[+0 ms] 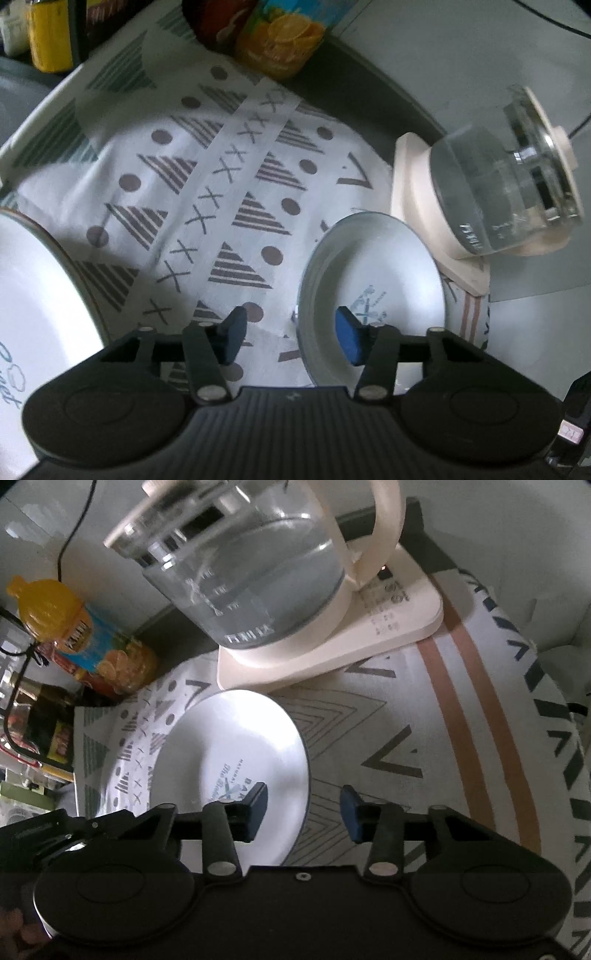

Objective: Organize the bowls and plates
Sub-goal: 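Close both grippers on the 'BAKERY' plate's rim and lift it, then carry the 'BAKERY' plate over the plate stack and lower it on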

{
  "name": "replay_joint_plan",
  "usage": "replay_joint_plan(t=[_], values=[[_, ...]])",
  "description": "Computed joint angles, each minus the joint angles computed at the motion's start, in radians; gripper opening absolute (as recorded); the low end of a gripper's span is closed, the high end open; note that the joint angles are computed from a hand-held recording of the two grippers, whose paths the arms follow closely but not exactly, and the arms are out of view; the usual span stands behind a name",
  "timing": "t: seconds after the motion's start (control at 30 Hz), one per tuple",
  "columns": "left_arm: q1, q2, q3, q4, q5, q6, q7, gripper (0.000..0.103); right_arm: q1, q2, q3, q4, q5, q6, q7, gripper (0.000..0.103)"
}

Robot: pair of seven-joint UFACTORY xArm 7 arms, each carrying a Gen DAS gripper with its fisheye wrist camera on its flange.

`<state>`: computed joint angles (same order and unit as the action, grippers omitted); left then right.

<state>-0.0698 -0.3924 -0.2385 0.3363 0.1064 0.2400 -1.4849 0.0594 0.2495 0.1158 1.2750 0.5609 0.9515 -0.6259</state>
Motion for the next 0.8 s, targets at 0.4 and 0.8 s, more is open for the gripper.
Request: replay_joint_plan(t=[0.4,0.8], values=[[-0.025,0.106,0.035,-0.015,-0.067,-0.136,0.030,0.023,-0.009,0.088,0.015,0.048,-0.018,0.046,-0.013,0.025],[-0.093,0.173,0.113,0.031,-0.176,-0.143,0.149,0.016,-0.015,0.133,0.035,0.086,0.013,0.063,-0.042,0.017]])
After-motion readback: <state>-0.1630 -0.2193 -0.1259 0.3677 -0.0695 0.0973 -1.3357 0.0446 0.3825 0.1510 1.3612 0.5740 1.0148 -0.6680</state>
